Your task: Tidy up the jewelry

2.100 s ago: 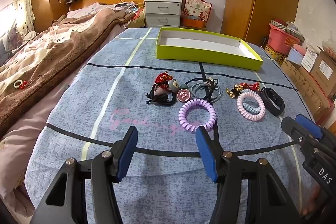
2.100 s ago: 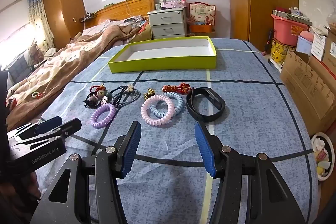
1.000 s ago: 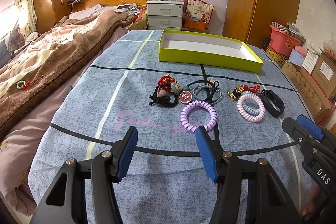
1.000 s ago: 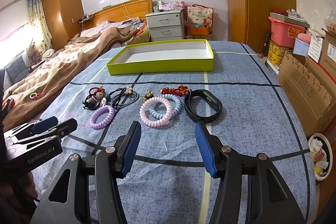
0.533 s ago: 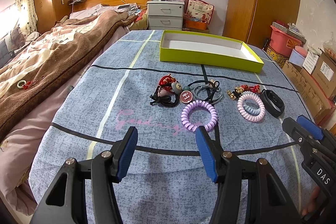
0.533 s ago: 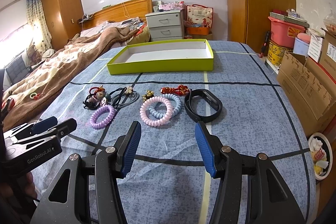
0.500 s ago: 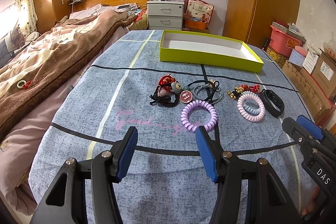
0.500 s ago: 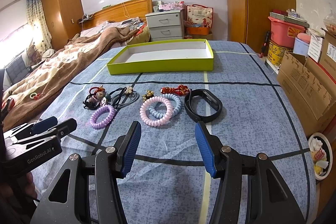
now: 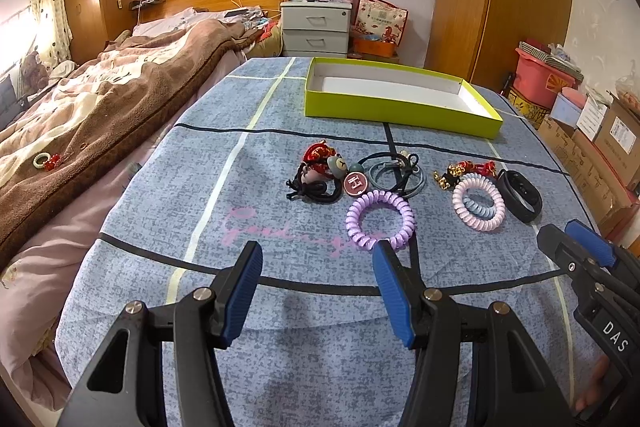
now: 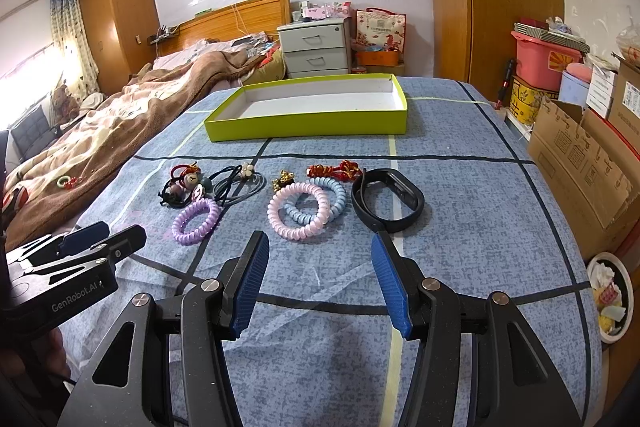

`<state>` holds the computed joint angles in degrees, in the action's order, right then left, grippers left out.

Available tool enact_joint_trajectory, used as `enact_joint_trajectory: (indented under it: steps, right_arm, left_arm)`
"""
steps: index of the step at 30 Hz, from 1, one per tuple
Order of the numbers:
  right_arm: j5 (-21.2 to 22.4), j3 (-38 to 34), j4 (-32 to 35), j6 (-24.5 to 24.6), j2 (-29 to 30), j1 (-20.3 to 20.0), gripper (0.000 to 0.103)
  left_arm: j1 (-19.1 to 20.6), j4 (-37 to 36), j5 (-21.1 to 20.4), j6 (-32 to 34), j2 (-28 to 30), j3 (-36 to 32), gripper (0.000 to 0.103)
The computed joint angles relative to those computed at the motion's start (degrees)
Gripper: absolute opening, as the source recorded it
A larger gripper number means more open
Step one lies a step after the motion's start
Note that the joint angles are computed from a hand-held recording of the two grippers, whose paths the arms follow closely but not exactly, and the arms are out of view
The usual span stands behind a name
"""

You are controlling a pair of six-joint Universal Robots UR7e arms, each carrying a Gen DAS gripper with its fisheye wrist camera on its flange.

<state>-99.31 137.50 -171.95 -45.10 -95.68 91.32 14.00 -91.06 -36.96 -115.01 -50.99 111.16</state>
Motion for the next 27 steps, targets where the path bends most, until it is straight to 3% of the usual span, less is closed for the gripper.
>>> enact_joint_trajectory:
  steps: [27]
  right_arm:
    - [0.1, -0.8, 0.8, 0.3, 0.7, -0.2, 0.054]
  left_arm:
    - [0.7, -1.1, -0.4, 1.1, -0.7, 0.5, 0.059]
